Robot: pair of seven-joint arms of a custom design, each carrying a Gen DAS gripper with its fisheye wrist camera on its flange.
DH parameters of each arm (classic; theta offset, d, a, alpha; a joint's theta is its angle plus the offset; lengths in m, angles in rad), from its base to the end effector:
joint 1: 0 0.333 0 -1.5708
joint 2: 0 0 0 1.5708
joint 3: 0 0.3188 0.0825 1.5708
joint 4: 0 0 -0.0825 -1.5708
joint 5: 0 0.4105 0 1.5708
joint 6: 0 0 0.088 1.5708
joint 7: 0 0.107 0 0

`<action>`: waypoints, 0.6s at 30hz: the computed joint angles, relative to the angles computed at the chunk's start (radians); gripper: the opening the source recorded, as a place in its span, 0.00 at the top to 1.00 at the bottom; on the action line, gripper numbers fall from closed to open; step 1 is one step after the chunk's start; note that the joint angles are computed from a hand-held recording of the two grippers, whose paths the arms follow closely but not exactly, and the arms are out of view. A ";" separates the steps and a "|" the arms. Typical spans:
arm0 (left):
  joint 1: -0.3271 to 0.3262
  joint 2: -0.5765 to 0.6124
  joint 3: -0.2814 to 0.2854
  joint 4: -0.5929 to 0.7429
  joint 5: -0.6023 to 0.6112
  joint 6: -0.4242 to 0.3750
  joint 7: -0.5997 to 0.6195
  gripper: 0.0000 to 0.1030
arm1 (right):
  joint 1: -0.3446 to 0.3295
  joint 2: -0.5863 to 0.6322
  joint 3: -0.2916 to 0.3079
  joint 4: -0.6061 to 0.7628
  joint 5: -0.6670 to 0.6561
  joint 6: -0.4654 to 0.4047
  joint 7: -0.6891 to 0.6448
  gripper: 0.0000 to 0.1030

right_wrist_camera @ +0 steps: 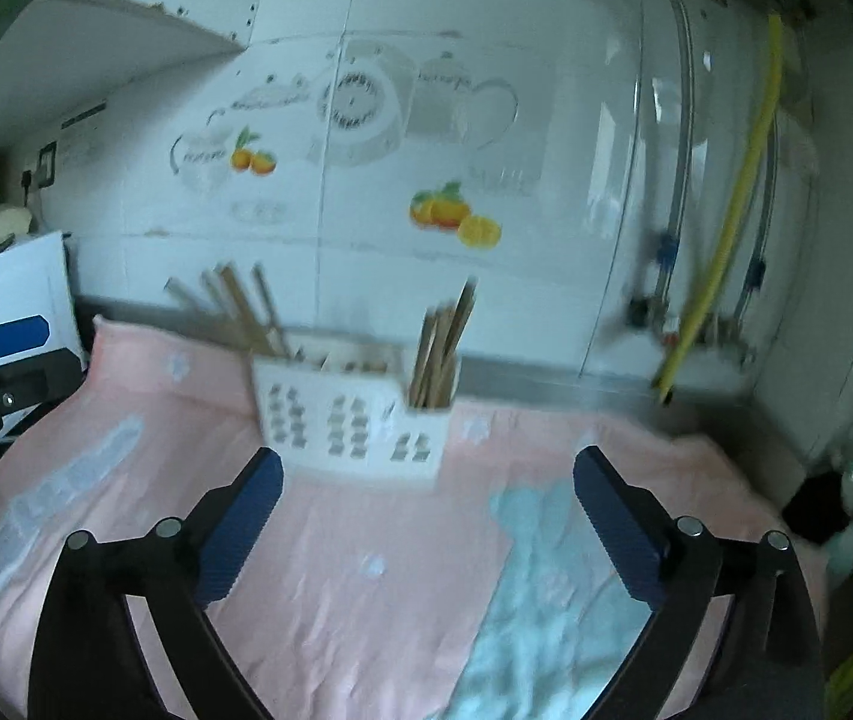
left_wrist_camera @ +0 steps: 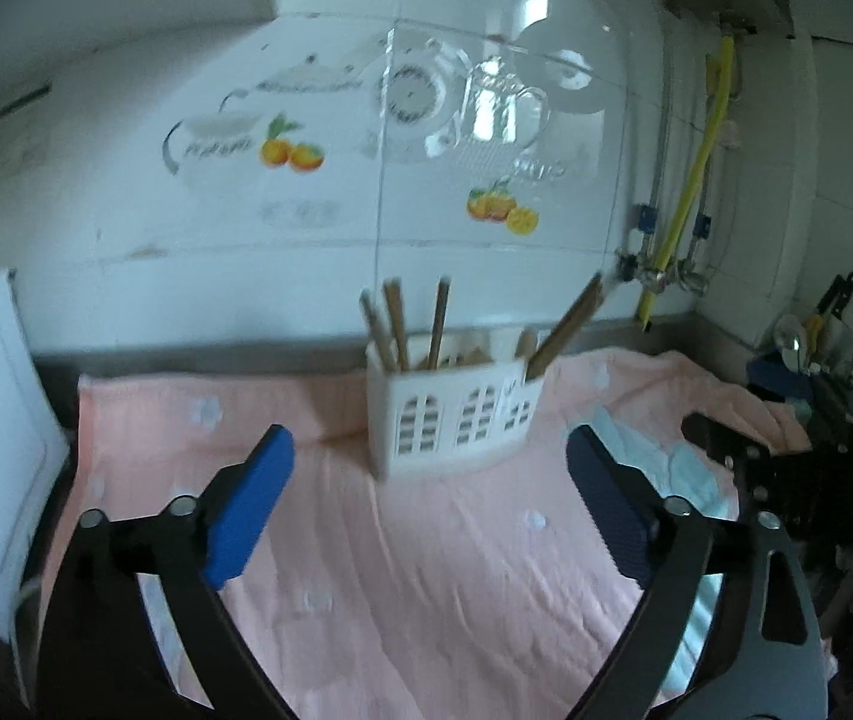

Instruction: Organize utensils

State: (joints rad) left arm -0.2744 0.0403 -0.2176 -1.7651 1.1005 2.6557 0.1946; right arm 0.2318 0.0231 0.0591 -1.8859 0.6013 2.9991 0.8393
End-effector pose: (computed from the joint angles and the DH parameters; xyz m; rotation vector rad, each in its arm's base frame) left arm 0.5610 -0.3259 0.6146 -1.6178 1.4536 -1.0608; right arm 0.6209 0.1430 0.6081 -1.8112 1.1051 -0.7934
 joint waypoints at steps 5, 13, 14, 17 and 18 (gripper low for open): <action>0.005 -0.054 -0.013 -0.099 0.033 -0.005 -0.093 0.05 | 0.015 -0.052 0.000 -0.110 0.061 0.026 -0.010 0.07; 0.016 -0.103 -0.048 -0.188 0.011 -0.067 -0.131 0.05 | 0.033 -0.103 -0.013 -0.222 0.016 0.042 0.095 0.07; 0.015 -0.107 -0.052 -0.196 0.011 -0.080 -0.134 0.05 | 0.037 -0.105 -0.017 -0.230 0.017 0.042 0.098 0.07; 0.018 -0.114 -0.055 -0.215 -0.001 -0.078 -0.142 0.05 | 0.048 -0.111 -0.026 -0.248 0.034 0.027 0.105 0.07; 0.019 -0.116 -0.056 -0.220 -0.003 -0.074 -0.144 0.05 | 0.051 -0.112 -0.027 -0.254 0.035 0.023 0.109 0.07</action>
State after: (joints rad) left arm -0.2550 -0.0758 -0.2732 -1.9850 1.0972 2.5815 0.0501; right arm 0.2825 -0.0893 0.0324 -2.1398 0.6363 3.0226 0.9481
